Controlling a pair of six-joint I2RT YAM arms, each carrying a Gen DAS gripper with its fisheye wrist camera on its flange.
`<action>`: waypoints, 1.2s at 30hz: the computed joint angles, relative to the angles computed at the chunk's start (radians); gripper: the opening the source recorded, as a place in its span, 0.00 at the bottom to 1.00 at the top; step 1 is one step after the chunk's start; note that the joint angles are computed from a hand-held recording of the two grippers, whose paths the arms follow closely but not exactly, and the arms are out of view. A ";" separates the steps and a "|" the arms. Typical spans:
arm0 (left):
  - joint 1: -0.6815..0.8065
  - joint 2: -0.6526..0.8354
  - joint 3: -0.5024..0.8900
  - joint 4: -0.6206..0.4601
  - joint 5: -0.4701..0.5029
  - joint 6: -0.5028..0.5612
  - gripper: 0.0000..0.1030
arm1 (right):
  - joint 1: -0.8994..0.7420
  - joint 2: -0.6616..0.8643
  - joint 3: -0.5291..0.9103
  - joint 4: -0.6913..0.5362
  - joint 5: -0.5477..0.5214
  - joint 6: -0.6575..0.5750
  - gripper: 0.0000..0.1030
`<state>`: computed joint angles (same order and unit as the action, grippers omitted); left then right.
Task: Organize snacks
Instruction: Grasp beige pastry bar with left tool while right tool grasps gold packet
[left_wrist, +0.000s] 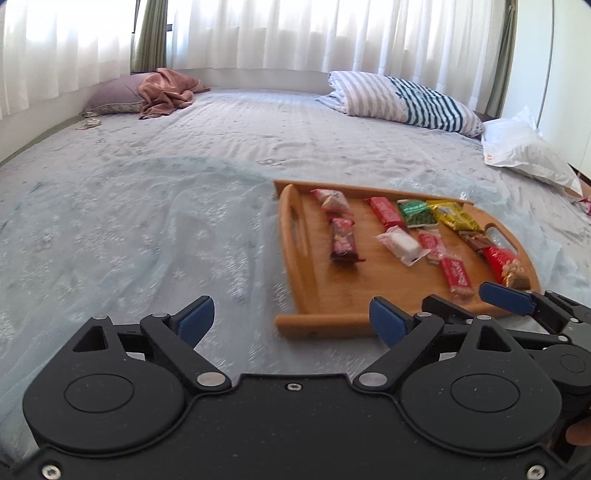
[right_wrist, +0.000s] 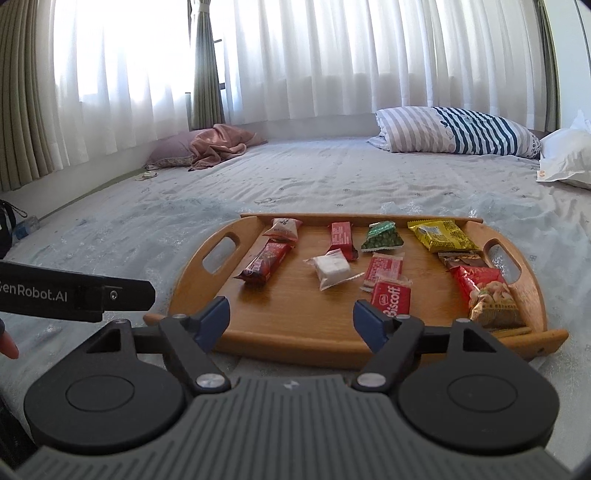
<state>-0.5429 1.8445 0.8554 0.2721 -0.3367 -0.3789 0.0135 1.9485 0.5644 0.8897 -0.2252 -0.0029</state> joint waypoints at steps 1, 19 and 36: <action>-0.002 -0.010 -0.017 0.000 -0.008 -0.002 0.88 | 0.003 -0.003 -0.015 0.009 -0.004 -0.002 0.82; -0.031 -0.067 -0.189 -0.006 0.061 -0.039 0.50 | 0.137 0.020 -0.264 0.233 0.036 -0.064 0.82; -0.018 -0.010 -0.151 -0.014 0.099 -0.037 0.35 | 0.247 0.056 -0.279 0.287 0.105 -0.067 0.57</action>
<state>-0.5605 1.8346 0.7044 0.2579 -0.2376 -0.4155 0.2608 2.0043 0.2859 1.1772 -0.1206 -0.0698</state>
